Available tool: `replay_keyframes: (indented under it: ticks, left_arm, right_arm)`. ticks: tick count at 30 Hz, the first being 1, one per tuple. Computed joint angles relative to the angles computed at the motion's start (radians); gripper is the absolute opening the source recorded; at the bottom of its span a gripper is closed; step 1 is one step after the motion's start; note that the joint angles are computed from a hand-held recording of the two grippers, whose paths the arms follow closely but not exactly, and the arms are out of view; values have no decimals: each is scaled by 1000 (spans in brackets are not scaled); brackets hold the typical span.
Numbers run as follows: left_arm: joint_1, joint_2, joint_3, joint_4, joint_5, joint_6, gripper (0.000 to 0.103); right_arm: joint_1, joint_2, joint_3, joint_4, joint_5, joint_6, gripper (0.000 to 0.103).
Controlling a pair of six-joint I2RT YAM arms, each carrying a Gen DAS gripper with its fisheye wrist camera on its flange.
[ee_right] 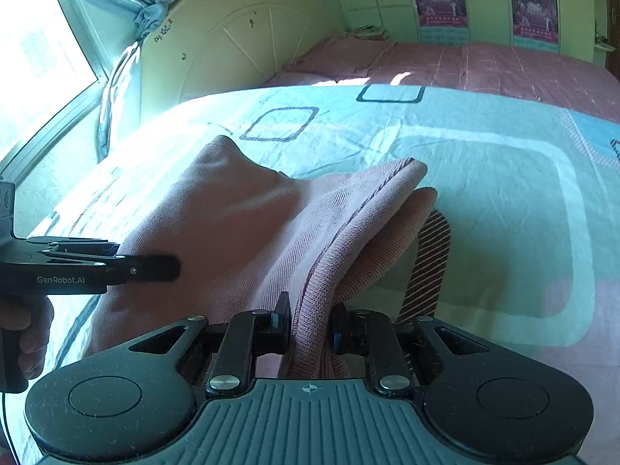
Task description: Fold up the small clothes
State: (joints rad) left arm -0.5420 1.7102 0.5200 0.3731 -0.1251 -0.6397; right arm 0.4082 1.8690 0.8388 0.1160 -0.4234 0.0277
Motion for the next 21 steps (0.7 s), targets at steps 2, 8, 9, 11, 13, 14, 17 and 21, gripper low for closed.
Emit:
replay_keyframes:
  ticks: [2,8,9,11,13,14,17,21]
  left_arm:
    - [46,45,-47,102,59,-25,38]
    - [76,108,-73,209,80,-42,58]
    - [77,88,-70,178,73,-32,63]
    - [70,13,-111,153,15,-5,65]
    - [58,-62,-128,129,-69,36,44]
    - [62,-88,-117,99,-79,59,38]
    - [87,-70,-49,73,-32,147,29]
    - [62,65,106,-17,-53,231,29]
  right_arm:
    - [-23,64,25,-11,-9,32,18]
    - [-83,143,-9,105,-66,87,29]
    - [-82,126,-13,94,-46,92,42]
    - [-75,70,-49,123,46,100,54]
    - [-76,3,-102,193,117,86,53]
    - [-70,-22,-114,217,149,73,47]
    - [-35,-16,-76,227,171,5,6]
    - [37,94,55,163,209,-71,6]
